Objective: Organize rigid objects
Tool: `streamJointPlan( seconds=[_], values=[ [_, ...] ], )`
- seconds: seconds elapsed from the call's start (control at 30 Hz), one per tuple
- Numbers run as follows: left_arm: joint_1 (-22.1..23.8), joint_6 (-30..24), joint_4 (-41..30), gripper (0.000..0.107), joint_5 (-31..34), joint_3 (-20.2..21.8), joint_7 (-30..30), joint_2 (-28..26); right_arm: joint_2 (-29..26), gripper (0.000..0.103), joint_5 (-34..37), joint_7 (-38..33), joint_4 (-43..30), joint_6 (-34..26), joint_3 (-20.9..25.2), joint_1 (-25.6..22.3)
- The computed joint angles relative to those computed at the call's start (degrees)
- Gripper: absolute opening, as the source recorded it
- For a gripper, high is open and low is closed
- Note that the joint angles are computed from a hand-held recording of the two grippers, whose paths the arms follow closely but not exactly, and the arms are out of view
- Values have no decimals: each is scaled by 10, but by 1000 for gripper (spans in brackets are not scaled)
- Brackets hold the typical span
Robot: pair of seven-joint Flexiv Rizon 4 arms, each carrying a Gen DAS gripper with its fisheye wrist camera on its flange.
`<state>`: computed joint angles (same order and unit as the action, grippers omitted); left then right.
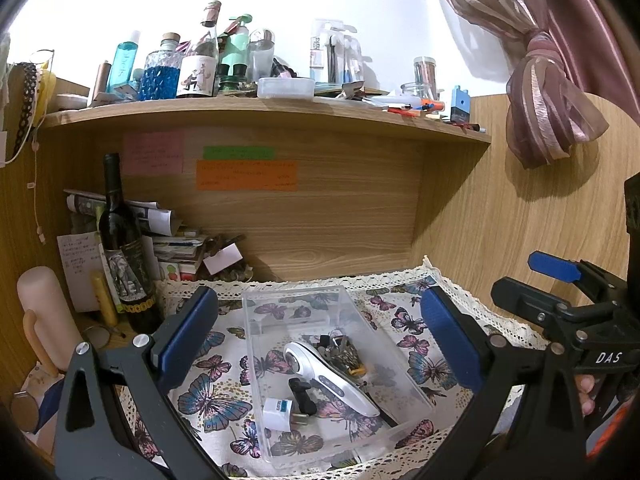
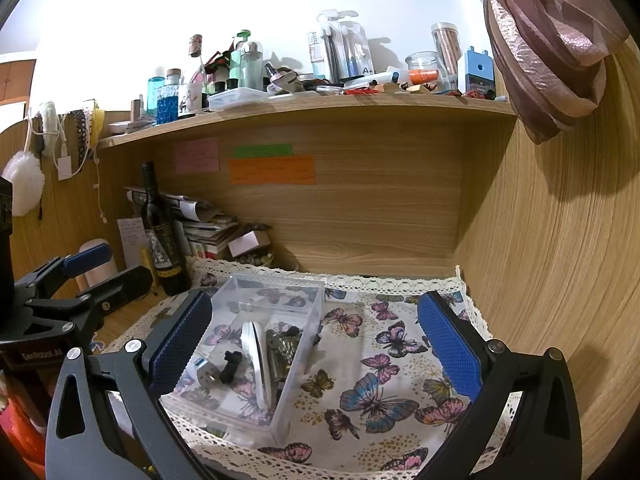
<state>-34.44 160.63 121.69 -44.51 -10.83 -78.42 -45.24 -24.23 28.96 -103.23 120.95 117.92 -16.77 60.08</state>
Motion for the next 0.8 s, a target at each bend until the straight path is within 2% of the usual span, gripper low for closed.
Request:
streamJointPlan(
  seconds=[0.8],
  values=[
    [5, -16, 0, 103, 27, 5, -7, 2, 1, 103, -14, 7, 2, -3, 7, -8]
  ],
)
